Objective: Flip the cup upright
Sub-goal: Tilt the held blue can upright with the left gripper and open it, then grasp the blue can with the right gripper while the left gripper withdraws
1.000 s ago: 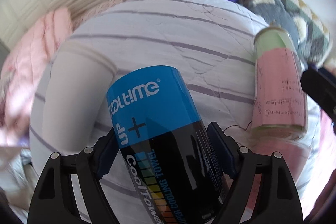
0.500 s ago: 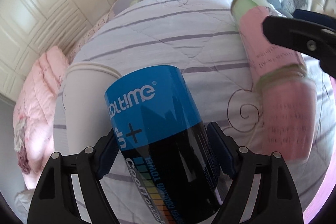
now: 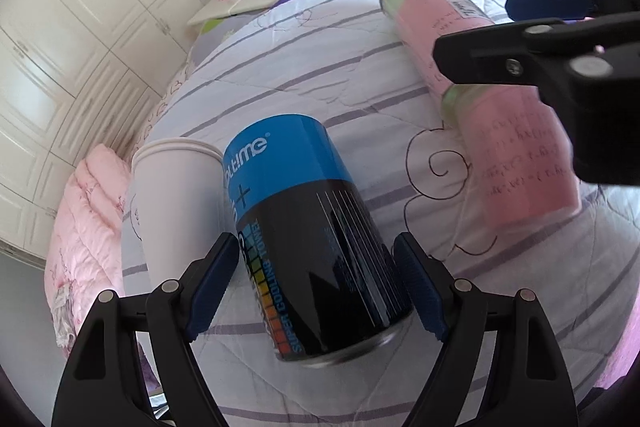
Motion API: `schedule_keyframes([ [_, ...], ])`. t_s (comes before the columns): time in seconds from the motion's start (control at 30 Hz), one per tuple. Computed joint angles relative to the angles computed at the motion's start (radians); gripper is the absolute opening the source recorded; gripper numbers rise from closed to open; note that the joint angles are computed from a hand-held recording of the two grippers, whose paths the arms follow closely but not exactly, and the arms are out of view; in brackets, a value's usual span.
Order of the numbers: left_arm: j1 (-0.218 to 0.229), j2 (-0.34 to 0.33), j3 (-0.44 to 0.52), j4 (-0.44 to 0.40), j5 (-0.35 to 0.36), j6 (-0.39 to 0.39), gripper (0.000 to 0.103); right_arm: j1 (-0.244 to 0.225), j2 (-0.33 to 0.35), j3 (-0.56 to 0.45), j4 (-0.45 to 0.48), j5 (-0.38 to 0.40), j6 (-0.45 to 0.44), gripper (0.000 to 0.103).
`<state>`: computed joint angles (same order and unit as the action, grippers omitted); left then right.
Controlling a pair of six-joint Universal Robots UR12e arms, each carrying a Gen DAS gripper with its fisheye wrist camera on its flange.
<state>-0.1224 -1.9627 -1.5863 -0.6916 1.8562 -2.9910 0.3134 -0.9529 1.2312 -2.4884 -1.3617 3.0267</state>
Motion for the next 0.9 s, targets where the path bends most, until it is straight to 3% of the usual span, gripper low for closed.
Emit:
schedule_keyframes([
  [0.47,-0.003,0.04,-0.037,0.031,0.01,-0.063,0.084,0.008,-0.017,0.011,-0.013,-0.032,0.018,0.081],
  [0.7,0.04,0.121,-0.112,0.043,-0.111,-0.168,0.094,0.011,-0.041,0.023,-0.044,0.004,0.029,0.081],
  [0.9,0.051,0.149,-0.149,0.053,-0.111,-0.188,0.094,0.022,-0.014,-0.04,0.109,0.109,0.038,0.081],
])
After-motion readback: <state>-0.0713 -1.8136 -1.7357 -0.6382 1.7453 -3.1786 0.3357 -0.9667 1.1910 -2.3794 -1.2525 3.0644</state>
